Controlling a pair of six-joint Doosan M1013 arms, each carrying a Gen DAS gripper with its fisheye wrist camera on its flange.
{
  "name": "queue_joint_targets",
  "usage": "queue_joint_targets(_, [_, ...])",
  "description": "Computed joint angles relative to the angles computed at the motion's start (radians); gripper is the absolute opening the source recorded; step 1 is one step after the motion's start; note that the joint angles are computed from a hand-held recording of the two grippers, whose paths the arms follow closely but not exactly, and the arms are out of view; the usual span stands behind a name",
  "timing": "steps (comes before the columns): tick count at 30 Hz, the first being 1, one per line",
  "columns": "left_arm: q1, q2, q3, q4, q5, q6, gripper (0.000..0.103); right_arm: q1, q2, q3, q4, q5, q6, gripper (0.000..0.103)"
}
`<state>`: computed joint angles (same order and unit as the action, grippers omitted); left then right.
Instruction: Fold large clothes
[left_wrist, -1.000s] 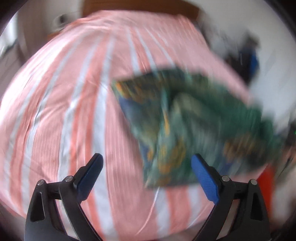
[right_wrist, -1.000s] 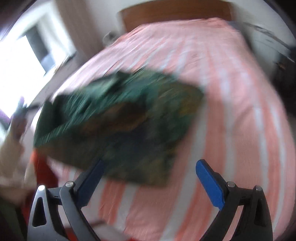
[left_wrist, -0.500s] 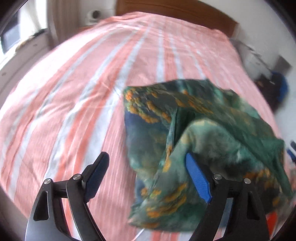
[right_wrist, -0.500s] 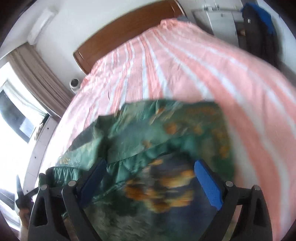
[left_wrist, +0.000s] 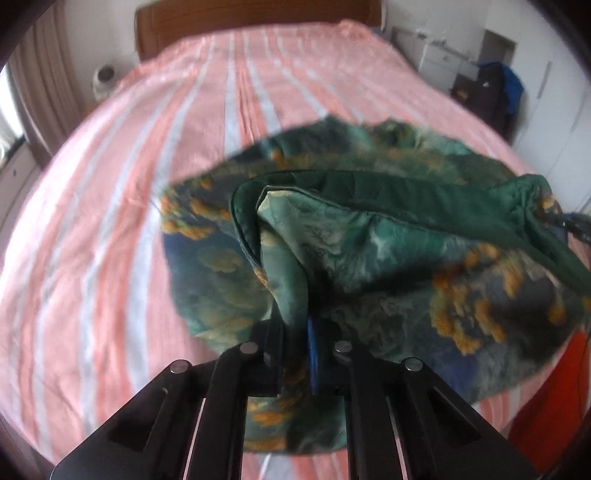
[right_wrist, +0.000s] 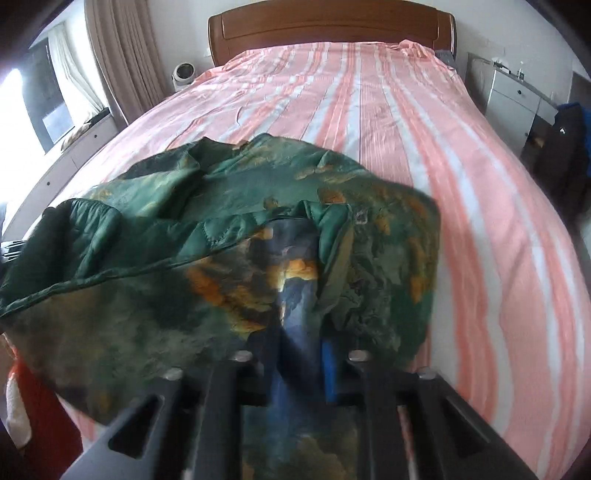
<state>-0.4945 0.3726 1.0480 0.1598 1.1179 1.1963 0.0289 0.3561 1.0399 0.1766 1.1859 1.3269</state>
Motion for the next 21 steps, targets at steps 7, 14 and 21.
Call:
queue_joint_targets(7, [0.051, -0.044, -0.029, 0.041, -0.122, -0.174, 0.007, -0.024, -0.054, -0.033, -0.031, -0.118, 0.013, 0.011])
queue_joint_targets(14, [0.056, 0.186, -0.361, 0.219, 0.023, -0.306, 0.007, 0.006, 0.074, -0.224, -0.148, -0.258, 0.210, 0.011])
queue_joint_targets(21, [0.093, 0.388, -0.524, 0.141, 0.207, -0.262, 0.011, 0.037, 0.320, -0.450, -0.296, -0.017, 0.292, 0.011])
